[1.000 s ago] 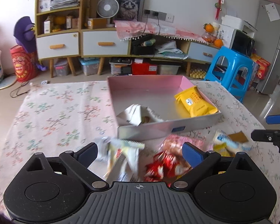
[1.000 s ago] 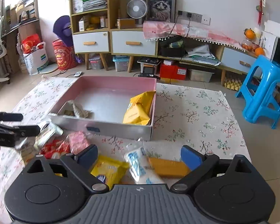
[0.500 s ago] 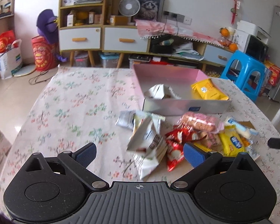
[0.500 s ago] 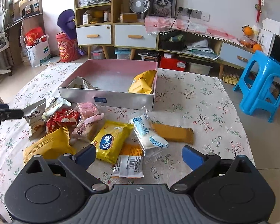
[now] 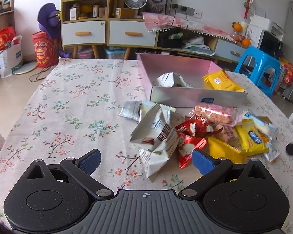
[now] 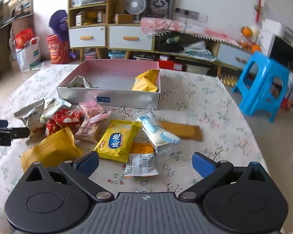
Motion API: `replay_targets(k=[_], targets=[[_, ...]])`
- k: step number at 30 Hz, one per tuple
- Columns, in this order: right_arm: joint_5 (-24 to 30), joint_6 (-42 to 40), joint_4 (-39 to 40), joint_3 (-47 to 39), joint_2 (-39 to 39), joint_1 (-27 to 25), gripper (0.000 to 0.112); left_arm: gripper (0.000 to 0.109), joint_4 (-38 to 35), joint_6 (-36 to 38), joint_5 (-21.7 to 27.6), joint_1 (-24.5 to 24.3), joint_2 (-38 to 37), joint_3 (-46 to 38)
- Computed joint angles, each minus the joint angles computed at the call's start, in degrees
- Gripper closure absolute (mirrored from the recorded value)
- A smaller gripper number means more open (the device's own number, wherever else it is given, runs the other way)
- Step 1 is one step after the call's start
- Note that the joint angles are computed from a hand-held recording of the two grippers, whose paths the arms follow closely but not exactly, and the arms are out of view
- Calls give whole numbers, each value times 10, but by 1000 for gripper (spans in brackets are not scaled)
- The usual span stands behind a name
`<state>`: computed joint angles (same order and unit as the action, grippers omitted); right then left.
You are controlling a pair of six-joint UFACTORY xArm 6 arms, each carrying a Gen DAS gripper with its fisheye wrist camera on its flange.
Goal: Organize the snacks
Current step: 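Move both tools back over the snack pile, then grasp the white Pecan Kernel bag with the left tool while the right tool grasps the clear blue-printed packet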
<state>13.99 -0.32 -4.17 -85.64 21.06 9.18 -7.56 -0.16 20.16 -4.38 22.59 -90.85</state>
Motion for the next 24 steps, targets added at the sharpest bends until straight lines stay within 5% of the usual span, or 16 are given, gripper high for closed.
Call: replay_targets(k=[6,13,18,24], targets=[[-25,69,-61,4,14,-7,20,8,-39,-25,30,-3,31,-55],[-39,-44,106,-24,49,-17,27,13,-20,-86,50,-3,57,-92],[-4,-146,241,-118,111,-22,42,28,-31,-100,56,-1,70,-110],[18,-234,302,-188,159,-23,62,52,-38,-108,72,2,87,-129]])
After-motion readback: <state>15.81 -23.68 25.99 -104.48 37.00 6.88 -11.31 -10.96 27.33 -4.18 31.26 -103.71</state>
